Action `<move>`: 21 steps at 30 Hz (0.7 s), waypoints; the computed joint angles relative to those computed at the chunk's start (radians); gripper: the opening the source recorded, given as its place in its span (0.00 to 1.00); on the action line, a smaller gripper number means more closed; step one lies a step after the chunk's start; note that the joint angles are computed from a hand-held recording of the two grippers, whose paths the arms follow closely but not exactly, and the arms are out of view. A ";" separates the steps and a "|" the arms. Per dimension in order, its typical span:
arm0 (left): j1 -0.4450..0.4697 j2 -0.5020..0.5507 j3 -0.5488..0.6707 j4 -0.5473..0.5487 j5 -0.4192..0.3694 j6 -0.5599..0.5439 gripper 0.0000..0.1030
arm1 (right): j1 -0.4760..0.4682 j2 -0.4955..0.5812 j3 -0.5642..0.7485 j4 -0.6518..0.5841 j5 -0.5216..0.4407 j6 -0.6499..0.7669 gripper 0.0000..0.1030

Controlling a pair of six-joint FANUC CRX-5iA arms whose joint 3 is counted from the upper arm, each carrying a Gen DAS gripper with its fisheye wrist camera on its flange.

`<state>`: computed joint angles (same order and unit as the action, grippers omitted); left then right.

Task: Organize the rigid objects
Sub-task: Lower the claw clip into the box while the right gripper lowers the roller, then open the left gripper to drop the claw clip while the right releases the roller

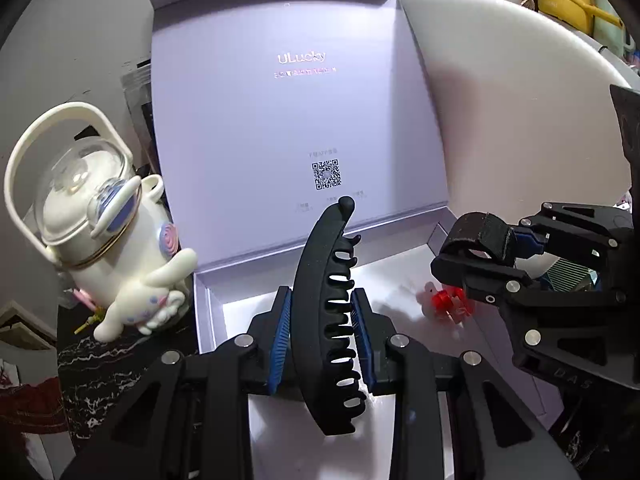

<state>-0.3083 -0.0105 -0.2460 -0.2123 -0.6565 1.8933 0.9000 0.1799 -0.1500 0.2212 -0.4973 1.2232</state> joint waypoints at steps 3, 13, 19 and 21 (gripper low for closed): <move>0.016 0.022 0.014 0.023 0.001 -0.019 0.28 | -0.003 0.017 0.018 0.001 -0.003 0.002 0.26; -0.003 0.089 0.103 -0.054 -0.081 0.080 0.28 | 0.002 0.018 -0.013 0.123 0.014 -0.105 0.26; -0.027 0.110 0.158 -0.109 -0.173 0.142 0.29 | 0.003 0.001 -0.034 0.177 0.007 -0.171 0.48; -0.034 0.110 0.166 -0.120 -0.192 0.152 0.29 | 0.004 -0.008 -0.043 0.190 0.005 -0.186 0.51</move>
